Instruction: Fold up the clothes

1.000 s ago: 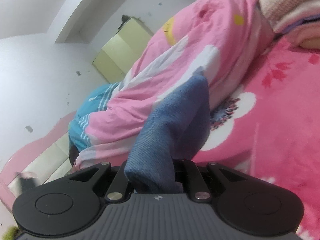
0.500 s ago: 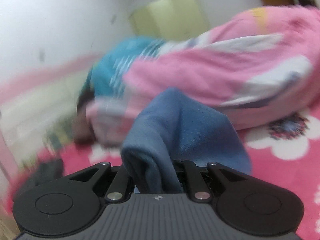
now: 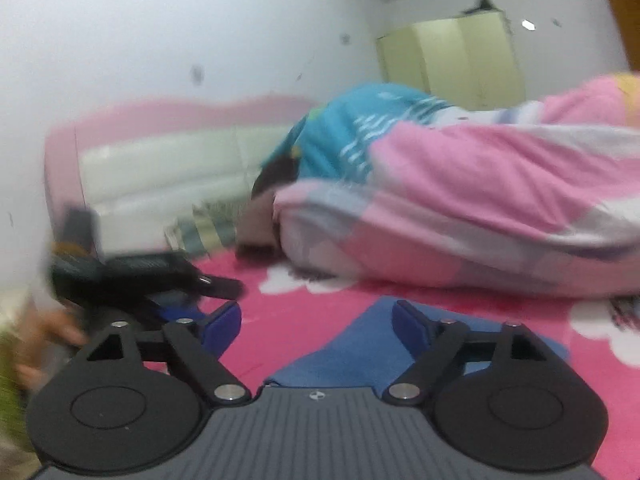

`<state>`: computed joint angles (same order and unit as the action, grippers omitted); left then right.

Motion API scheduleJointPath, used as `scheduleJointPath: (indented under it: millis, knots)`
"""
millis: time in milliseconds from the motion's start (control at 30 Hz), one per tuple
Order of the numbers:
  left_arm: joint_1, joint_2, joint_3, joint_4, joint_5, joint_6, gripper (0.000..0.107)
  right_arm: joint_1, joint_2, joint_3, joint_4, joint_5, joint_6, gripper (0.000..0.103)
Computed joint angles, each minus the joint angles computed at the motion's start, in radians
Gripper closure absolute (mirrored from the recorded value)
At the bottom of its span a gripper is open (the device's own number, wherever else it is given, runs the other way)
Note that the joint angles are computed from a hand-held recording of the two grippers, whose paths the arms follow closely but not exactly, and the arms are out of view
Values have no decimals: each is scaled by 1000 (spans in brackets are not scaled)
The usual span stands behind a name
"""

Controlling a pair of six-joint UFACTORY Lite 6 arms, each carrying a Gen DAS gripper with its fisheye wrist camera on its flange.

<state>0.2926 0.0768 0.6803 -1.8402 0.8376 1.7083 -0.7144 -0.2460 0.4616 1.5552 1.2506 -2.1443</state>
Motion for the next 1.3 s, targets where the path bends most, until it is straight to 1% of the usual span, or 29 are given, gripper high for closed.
scheduleJointPath:
  millis: [33, 67, 133, 233, 267, 333, 367, 433, 467, 500, 567, 600, 667, 733, 767, 900, 1000, 1033, 1067, 1133, 1167, 1200, 1267, 1300]
  knots:
    - [-26, 74, 62, 30, 13, -40, 4, -89, 48, 48, -61, 52, 58, 14]
    - [-51, 150, 130, 71, 22, -88, 4, -151, 113, 106, -99, 64, 117, 13]
    - [-93, 293, 269, 158, 39, -191, 4, -216, 271, 234, -168, 15, 252, 13]
    - [-133, 425, 399, 252, 17, -296, 4, -258, 514, 463, -300, -83, 518, 13]
    - [-134, 436, 403, 247, 22, -280, 4, -261, 597, 546, -354, -93, 614, 15]
    - [-130, 438, 390, 231, 41, -239, 4, -227, 780, 691, -463, -13, 763, 17]
    - [-129, 441, 388, 226, 45, -241, 4, -212, 844, 732, -482, 13, 803, 20]
    - [-132, 442, 379, 216, 57, -247, 4, -177, 897, 765, -459, 35, 801, 25]
    - [-139, 444, 377, 215, 62, -254, 4, -158, 928, 791, -447, 54, 807, 32]
    - [-151, 444, 376, 214, 60, -258, 4, -138, 966, 820, -434, 72, 837, 33]
    - [-189, 437, 373, 218, 44, -267, 4, -100, 1002, 850, -420, 71, 868, 41]
    - [-200, 429, 369, 237, 57, -289, 4, -84, 1017, 865, -416, 72, 883, 44]
    - [-211, 405, 347, 250, 71, -313, 4, -83, 1023, 875, -421, 82, 898, 60]
    - [-211, 375, 312, 257, 89, -330, 4, -99, 1041, 897, -429, 118, 906, 68]
    - [-209, 354, 288, 262, 102, -340, 4, -108, 1052, 908, -432, 141, 910, 70]
    - [-256, 181, 107, 280, 123, -317, 4, -189, 1056, 928, -498, 222, 900, 70]
    - [-300, 80, -27, 290, 171, -287, 4, -303, 1071, 982, -610, 319, 883, 70]
    - [-313, 58, -63, 294, 188, -278, 4, -342, 1083, 1013, -650, 347, 878, 68]
    - [-323, 36, -100, 294, 194, -269, 4, -379, 1094, 1044, -690, 357, 876, 62]
    - [-310, -58, -177, 283, 142, -249, 4, -440, 1083, 1071, -752, 306, 865, 51]
    - [-297, -117, -214, 279, 110, -241, 4, -464, 1060, 1065, -764, 263, 857, 54]
    - [-271, -169, -242, 289, 101, -240, 4, -494, 1033, 1060, -762, 248, 837, 53]
    - [-169, -244, -263, 354, 165, -259, 4, -559, 921, 992, -720, 232, 723, 52]
    - [-123, -297, -266, 390, 176, -280, 4, -587, 852, 944, -694, 230, 644, 52]
